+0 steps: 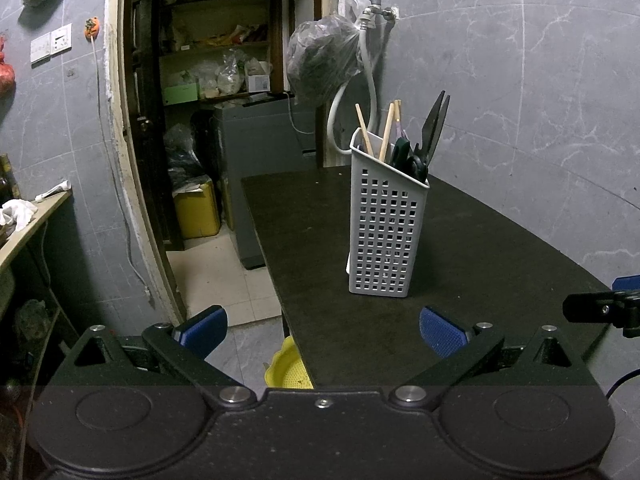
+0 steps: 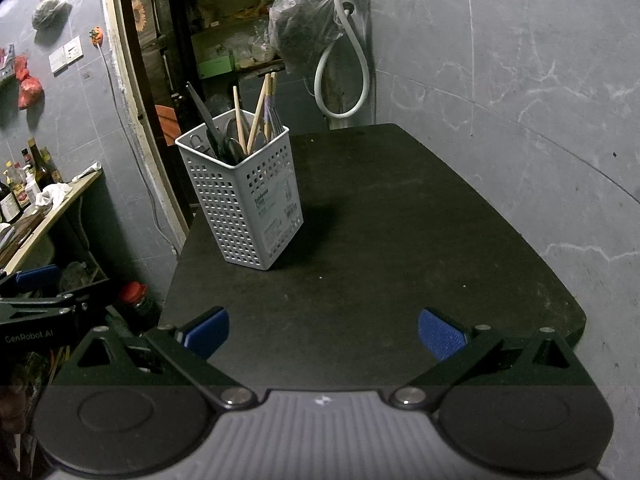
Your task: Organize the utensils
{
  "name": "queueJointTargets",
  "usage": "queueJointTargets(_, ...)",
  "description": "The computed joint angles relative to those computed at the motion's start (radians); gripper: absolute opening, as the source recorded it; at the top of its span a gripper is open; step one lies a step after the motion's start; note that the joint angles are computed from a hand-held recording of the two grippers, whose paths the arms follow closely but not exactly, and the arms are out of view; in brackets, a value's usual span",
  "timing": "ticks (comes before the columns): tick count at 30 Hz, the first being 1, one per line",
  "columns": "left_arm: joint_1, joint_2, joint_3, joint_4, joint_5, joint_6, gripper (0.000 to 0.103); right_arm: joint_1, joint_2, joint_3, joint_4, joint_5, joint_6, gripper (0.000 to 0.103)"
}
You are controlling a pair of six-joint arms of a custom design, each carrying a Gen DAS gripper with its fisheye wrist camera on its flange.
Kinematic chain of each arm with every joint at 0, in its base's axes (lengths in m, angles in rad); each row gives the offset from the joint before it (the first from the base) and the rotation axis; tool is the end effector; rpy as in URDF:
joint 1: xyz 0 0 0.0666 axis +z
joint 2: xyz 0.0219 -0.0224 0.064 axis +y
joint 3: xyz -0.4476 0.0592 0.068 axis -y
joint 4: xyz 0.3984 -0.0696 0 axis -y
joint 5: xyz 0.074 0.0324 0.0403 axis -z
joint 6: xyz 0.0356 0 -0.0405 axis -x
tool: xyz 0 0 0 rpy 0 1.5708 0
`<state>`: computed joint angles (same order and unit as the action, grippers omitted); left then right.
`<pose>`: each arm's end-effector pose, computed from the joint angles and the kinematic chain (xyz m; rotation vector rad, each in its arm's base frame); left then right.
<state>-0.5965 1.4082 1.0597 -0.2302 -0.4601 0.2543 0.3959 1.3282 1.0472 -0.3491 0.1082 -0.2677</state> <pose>0.4054 -0.2566 0.3892 0.0938 2.0809 -0.0207 0.4181 0.1702 0.4063 -0.0807 2.2066 0.2525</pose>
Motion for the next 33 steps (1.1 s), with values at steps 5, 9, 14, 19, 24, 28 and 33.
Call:
queueJointTargets(5,0.000,0.002,0.002,-0.002,0.001,0.001,0.102,0.002,-0.001,-0.002,-0.001,0.004,-0.004,0.103)
queueJointTargets(9,0.003,0.004,0.001,0.000,0.006,0.000,0.102,0.002,0.000,-0.003,-0.001,0.005,-0.005,0.103)
queueJointTargets(14,0.006,0.005,0.000,0.002,0.012,-0.002,0.102,0.004,-0.001,-0.006,-0.001,0.010,-0.009,0.103)
queueJointTargets(19,0.006,0.005,0.000,0.001,0.013,-0.002,0.102,0.003,-0.001,-0.006,0.000,0.008,-0.006,0.103)
queueJointTargets(24,0.011,0.013,0.006,-0.001,0.020,-0.001,0.102,0.006,-0.002,-0.010,-0.001,0.016,-0.012,0.103)
queueJointTargets(28,0.015,0.017,0.008,-0.002,0.027,0.010,0.102,0.010,-0.002,-0.011,-0.005,0.023,-0.018,0.103)
queueJointTargets(33,0.015,0.015,0.007,0.001,0.032,0.015,0.102,0.012,0.002,-0.003,-0.012,0.027,-0.022,0.103)
